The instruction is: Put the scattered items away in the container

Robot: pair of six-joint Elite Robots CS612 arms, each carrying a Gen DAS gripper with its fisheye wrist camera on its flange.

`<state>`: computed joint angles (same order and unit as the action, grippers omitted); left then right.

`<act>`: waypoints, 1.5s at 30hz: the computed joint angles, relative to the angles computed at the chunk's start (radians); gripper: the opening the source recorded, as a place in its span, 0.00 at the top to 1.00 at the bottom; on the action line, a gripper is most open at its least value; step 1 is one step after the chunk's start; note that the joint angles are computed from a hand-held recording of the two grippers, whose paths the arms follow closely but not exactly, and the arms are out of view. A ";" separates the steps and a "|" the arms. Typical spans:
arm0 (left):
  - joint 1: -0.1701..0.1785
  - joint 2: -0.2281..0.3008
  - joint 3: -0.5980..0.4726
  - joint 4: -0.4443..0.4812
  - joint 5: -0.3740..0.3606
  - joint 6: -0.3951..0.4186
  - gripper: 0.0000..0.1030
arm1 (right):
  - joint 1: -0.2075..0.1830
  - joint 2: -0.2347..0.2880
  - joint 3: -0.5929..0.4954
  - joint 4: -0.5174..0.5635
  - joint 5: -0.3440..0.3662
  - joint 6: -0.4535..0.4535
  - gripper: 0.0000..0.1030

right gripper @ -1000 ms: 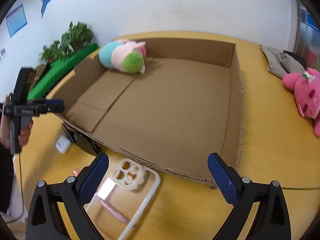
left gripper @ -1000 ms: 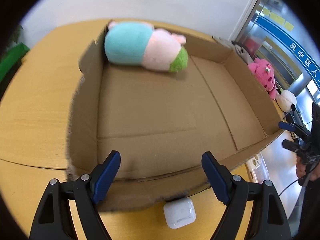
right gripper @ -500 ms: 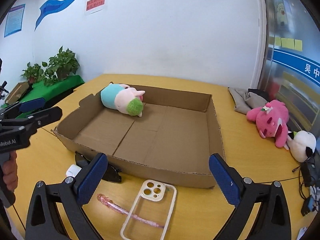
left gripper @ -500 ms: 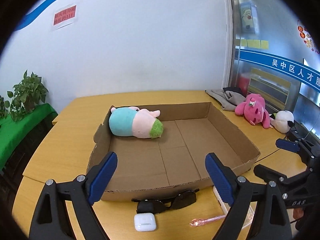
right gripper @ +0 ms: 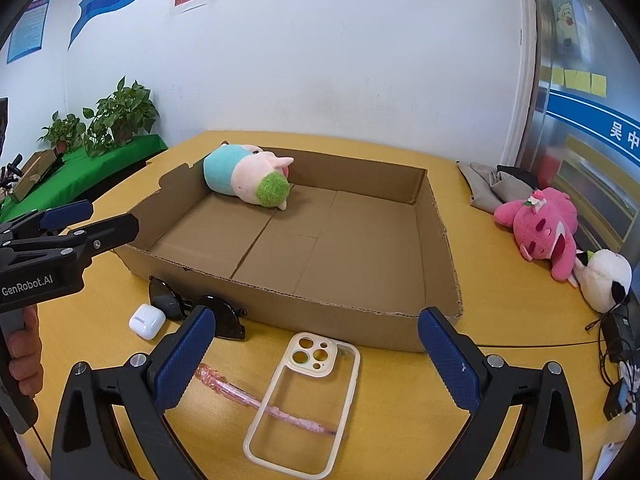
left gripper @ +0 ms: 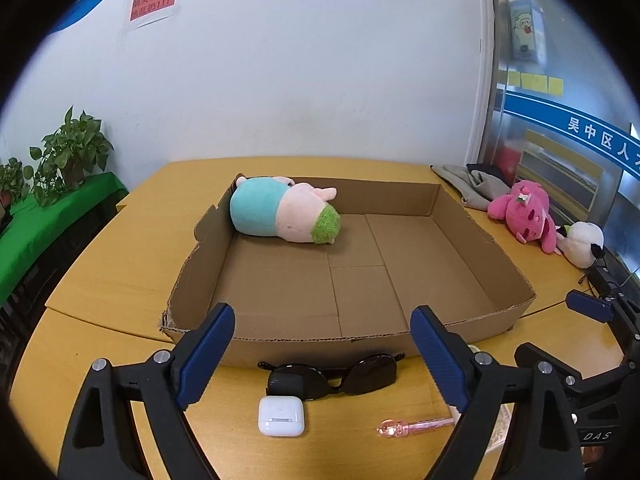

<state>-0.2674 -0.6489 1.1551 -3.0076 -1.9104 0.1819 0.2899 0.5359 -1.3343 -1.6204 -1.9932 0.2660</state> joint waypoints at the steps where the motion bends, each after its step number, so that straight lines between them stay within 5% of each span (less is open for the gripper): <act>1: 0.001 0.001 -0.001 0.006 -0.004 0.000 0.13 | 0.000 0.000 0.001 0.001 0.001 0.003 0.00; 23: 0.014 0.016 -0.014 0.121 -0.055 0.018 0.13 | 0.002 0.015 0.008 0.026 0.048 0.027 0.00; 37: 0.019 0.018 -0.012 0.078 -0.064 0.014 0.13 | -0.004 0.033 -0.013 0.005 0.062 0.018 0.00; 45: 0.026 0.018 -0.012 0.181 -0.157 0.081 0.13 | -0.033 0.075 -0.075 0.182 0.116 0.118 0.00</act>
<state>-0.2416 -0.6308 1.1429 -2.8270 -2.0679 0.2631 0.2573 0.6114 -1.4097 -1.4383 -1.8774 0.3843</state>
